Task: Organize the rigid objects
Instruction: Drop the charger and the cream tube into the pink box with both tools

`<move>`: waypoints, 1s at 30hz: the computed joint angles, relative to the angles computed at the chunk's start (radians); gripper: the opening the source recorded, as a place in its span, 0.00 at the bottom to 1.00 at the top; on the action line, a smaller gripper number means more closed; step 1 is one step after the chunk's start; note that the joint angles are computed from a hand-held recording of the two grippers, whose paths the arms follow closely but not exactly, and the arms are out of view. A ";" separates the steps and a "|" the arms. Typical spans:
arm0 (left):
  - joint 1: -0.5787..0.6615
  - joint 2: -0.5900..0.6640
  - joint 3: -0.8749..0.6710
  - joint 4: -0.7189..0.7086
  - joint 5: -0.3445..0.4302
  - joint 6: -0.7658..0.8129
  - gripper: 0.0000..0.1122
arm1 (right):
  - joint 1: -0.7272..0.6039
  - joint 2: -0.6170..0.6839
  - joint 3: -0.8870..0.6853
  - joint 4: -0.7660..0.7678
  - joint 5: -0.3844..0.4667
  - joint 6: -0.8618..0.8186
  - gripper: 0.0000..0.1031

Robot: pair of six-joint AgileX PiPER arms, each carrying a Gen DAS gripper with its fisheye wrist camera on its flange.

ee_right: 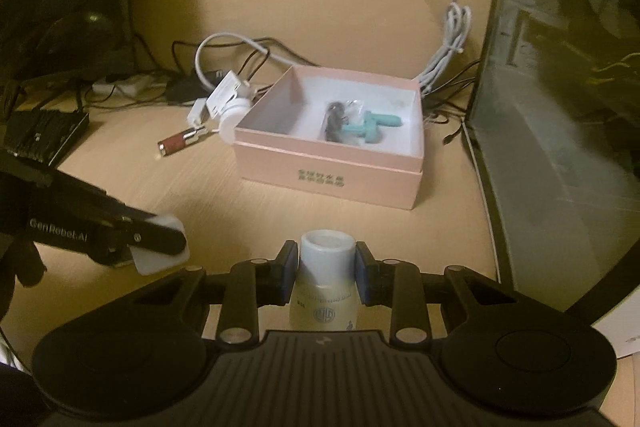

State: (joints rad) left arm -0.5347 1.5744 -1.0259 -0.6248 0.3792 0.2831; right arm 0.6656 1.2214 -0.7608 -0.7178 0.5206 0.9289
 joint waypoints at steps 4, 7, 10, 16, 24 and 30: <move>0.045 0.016 -0.080 -0.111 0.019 0.115 0.21 | -0.009 -0.022 -0.033 0.010 0.000 -0.006 0.28; 0.079 0.062 -0.196 -0.139 0.018 0.161 0.21 | -0.052 -0.001 -0.107 0.076 -0.042 -0.077 0.28; 0.101 0.150 -0.378 -0.037 0.041 0.078 0.21 | -0.116 0.083 -0.259 0.188 -0.073 -0.223 0.28; 0.135 0.486 -0.916 0.233 0.265 -0.347 0.23 | -0.231 0.376 -0.707 0.323 0.020 -0.408 0.36; 0.184 0.470 -0.753 0.270 0.148 -0.477 0.23 | -0.259 0.364 -0.544 0.192 -0.009 -0.260 0.63; 0.204 0.257 -0.371 0.399 0.001 -0.546 0.23 | -0.246 0.355 -0.382 0.209 -0.074 -0.270 0.63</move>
State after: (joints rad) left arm -0.3310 1.8316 -1.3972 -0.2261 0.3801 -0.2632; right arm 0.4198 1.5764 -1.1430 -0.5086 0.4466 0.6588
